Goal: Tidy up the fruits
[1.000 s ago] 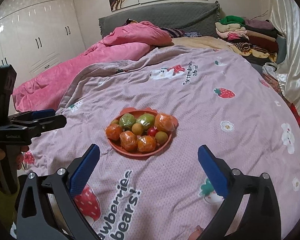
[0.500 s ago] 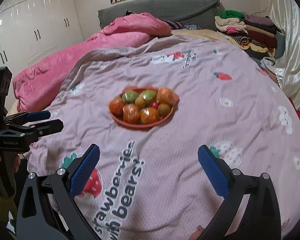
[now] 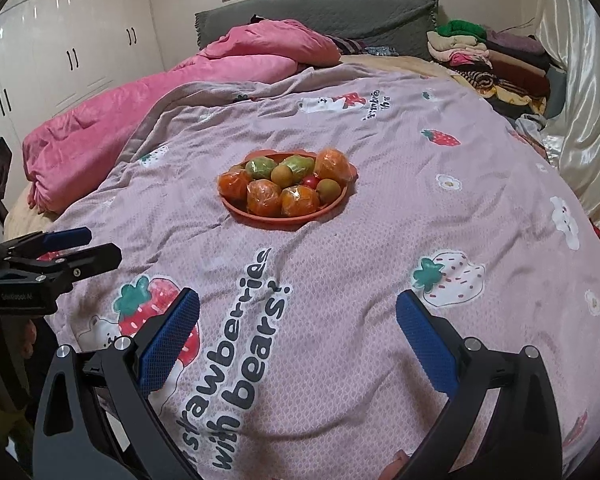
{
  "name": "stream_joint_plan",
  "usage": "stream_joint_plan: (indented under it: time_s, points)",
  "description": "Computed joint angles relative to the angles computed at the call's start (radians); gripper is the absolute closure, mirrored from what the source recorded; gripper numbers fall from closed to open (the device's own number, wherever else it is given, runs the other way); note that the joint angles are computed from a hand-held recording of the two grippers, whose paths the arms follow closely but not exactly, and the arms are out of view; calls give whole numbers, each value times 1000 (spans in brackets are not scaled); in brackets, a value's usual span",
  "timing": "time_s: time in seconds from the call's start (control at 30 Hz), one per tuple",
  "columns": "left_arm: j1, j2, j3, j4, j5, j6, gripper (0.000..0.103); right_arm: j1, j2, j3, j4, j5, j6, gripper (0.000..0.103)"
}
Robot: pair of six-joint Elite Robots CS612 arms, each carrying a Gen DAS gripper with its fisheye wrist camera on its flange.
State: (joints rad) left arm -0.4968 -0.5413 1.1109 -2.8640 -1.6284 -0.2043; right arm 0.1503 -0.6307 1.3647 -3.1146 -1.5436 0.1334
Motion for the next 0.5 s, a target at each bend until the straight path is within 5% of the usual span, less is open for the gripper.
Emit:
stream_joint_plan:
  time_s: [0.5]
  points:
    - [-2,-1,0,5,7,-1,10,2,-3,5,-1,-11,0,5]
